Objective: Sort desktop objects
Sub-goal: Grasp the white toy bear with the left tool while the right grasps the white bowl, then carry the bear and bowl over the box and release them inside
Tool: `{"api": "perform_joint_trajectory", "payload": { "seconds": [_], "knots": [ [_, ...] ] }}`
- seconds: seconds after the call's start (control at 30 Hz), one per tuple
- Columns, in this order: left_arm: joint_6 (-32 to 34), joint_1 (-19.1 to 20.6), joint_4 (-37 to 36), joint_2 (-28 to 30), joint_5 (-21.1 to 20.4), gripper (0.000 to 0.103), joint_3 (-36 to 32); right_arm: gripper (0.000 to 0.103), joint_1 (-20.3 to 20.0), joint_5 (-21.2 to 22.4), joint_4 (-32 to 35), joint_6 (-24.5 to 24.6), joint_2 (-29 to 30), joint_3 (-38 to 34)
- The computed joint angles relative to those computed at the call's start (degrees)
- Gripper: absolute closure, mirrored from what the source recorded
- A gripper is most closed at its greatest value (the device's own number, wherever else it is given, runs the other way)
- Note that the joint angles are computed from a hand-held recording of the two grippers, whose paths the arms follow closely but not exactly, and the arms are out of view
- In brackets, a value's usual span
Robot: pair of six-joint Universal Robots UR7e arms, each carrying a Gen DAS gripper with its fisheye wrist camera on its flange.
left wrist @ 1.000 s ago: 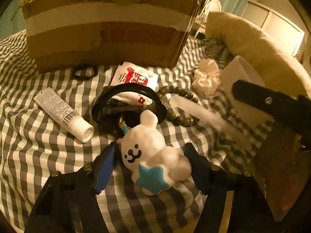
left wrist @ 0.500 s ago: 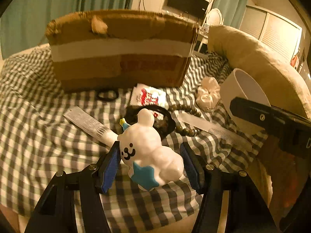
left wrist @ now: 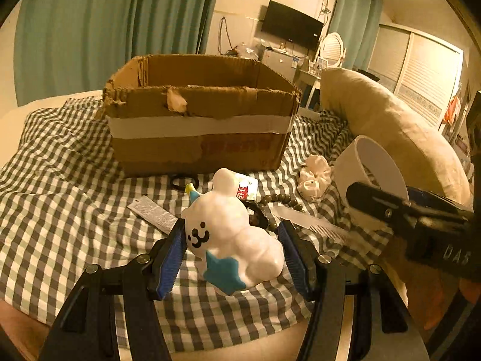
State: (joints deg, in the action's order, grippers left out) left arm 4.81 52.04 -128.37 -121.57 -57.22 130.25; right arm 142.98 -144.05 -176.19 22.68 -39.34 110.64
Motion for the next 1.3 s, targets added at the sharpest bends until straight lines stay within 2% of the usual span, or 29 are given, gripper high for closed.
{"api": "perform_joint_trajectory", "payload": {
  "seconds": [0.13,0.33,0.47,0.6,0.73,0.8,0.93,1.1,1.13,1.2,1.3],
  "knots": [
    [-0.82,-0.47,0.49,-0.56,0.85,0.04,-1.18,0.02,0.51,0.93,-2.66,-1.03,-0.5,-0.01],
    [-0.38,-0.61,-3.11,0.79,0.83,0.04,-3.09,0.02,0.3,3.24,-4.52,-3.38,-1.26,-0.89],
    [1.45,-0.24,-6.34,3.72,-0.41,0.04,-6.09,0.02,-0.33,4.33,-5.81,-7.8,-1.2,-3.51],
    [6.2,0.18,-11.05,9.29,-1.8,0.04,-10.22,0.02,-1.76,6.24,-6.1,-14.29,-0.17,-8.99],
    [8.89,3.75,-14.36,17.65,-6.39,0.04,-17.06,0.02,-3.94,8.51,-6.84,-21.41,2.13,-15.87],
    [11.42,5.37,-15.68,21.7,-7.47,0.04,-20.08,0.02,-5.33,10.42,-6.07,-23.18,3.04,-18.54],
    [14.56,9.3,-13.79,28.05,-9.56,0.04,-25.88,0.02,-8.23,13.27,-3.92,-26.77,5.87,-23.76],
    [15.49,12.22,-14.77,32.88,-8.06,0.04,-28.23,0.018,-10.94,16.18,-3.99,-27.61,8.07,-25.65],
    [16.01,12.44,-15.2,33.07,-7.25,0.036,-27.81,0.018,-11.53,17.38,-3.15,-27.39,8.33,-26.3],
    [16.68,12.22,-16.32,33.38,-4.44,0.008,-26.95,0.009,-11.78,16.86,-2.34,-27.88,9.24,-27.63],
    [18.31,11.96,-20.45,32.83,-3.17,0.004,-25.69,0.005,-10.93,13.52,-6.78,-30.77,10.7,-28.66]
  ]
}}
